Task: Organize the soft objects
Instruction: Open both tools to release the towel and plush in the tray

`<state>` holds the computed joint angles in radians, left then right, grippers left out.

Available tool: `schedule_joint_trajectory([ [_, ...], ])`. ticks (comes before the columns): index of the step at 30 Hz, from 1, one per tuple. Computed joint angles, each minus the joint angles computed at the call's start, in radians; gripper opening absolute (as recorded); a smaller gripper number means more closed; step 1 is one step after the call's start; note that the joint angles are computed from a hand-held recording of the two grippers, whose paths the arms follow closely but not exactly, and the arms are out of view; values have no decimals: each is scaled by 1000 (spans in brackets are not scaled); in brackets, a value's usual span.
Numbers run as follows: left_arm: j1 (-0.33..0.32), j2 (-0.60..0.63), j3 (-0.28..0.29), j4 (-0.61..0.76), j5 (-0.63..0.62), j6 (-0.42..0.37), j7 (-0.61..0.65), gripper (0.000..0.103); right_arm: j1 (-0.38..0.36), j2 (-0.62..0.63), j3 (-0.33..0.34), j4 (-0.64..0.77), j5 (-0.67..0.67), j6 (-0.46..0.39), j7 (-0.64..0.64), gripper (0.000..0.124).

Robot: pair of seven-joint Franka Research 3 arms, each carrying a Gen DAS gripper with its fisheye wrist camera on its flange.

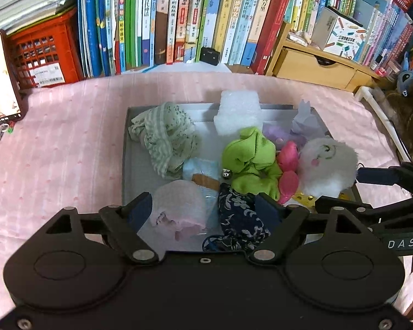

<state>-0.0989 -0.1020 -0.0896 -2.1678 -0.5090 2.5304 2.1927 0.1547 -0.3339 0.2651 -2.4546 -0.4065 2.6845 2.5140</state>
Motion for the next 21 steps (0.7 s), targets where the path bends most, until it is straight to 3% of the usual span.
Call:
schedule_joint_trajectory([
  [8, -32, -72, 15, -83, -42, 98, 57, 84, -33, -31, 51, -3, -105, -27, 90, 99],
  [21, -130, -185, 86, -204, -126, 213, 164, 84, -48, -96, 120, -24, -323, -80, 280, 100],
])
